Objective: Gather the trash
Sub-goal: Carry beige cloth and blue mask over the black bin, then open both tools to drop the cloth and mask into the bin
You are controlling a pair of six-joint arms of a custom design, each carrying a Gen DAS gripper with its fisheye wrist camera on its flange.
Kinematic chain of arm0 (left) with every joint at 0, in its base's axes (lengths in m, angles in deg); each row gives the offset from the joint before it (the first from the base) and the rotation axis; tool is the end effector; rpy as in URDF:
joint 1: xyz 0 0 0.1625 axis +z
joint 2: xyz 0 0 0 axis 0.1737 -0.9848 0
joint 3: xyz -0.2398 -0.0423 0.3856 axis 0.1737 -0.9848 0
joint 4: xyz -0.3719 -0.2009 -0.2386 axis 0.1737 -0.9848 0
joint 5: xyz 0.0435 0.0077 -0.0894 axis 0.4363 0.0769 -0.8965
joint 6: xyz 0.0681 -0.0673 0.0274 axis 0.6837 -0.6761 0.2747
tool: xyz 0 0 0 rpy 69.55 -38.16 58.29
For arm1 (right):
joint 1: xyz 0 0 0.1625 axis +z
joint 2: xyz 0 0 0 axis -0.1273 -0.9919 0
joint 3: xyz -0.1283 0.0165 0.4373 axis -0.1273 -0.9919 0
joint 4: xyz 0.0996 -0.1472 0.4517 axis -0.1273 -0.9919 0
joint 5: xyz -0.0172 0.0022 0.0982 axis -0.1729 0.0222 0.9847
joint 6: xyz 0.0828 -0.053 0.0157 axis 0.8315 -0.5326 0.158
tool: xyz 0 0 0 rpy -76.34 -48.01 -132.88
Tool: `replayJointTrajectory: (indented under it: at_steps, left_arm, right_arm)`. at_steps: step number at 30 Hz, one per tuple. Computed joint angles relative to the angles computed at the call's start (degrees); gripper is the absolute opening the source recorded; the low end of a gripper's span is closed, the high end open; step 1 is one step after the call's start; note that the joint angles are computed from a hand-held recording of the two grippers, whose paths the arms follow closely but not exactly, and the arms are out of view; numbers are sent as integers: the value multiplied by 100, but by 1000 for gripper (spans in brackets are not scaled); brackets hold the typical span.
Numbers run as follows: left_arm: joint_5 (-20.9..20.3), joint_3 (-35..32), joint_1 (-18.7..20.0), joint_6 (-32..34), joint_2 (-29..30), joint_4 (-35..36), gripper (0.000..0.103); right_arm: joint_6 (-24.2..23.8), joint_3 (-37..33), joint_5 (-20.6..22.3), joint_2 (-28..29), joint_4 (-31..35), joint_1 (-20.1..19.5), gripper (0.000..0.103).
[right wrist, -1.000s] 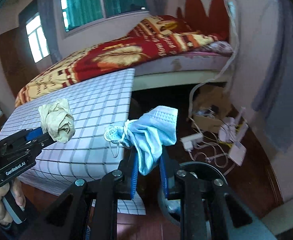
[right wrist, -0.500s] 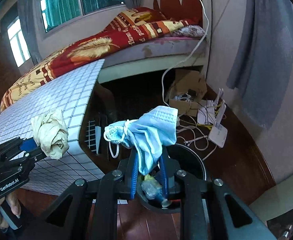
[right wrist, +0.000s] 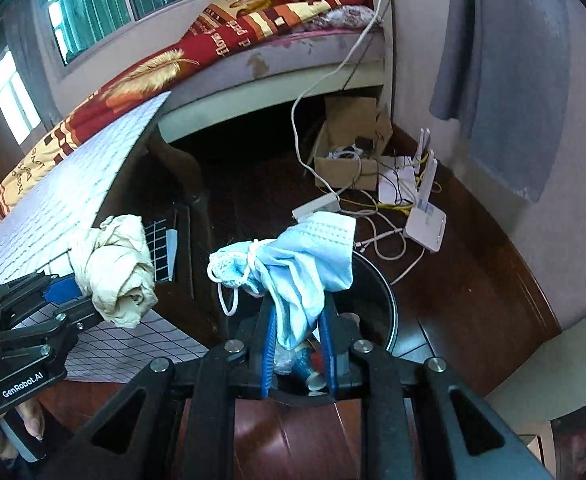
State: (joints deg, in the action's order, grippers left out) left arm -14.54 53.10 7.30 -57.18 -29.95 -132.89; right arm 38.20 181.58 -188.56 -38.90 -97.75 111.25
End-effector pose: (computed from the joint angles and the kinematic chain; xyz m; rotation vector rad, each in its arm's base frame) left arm -0.3086 -0.2986 0.1508 0.8181 2.4801 -0.6386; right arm 0.1537 -0.2943 0.2854 0.3845 -2.4320 0.7673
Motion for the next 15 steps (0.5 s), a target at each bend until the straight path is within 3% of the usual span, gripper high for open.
replayJointTrajectory:
  at_steps: [15]
  left_arm:
    - [-379,-218,555,441,1234,-770,38]
  right_arm:
    - [-763,192,537,58,-260,-1197,21]
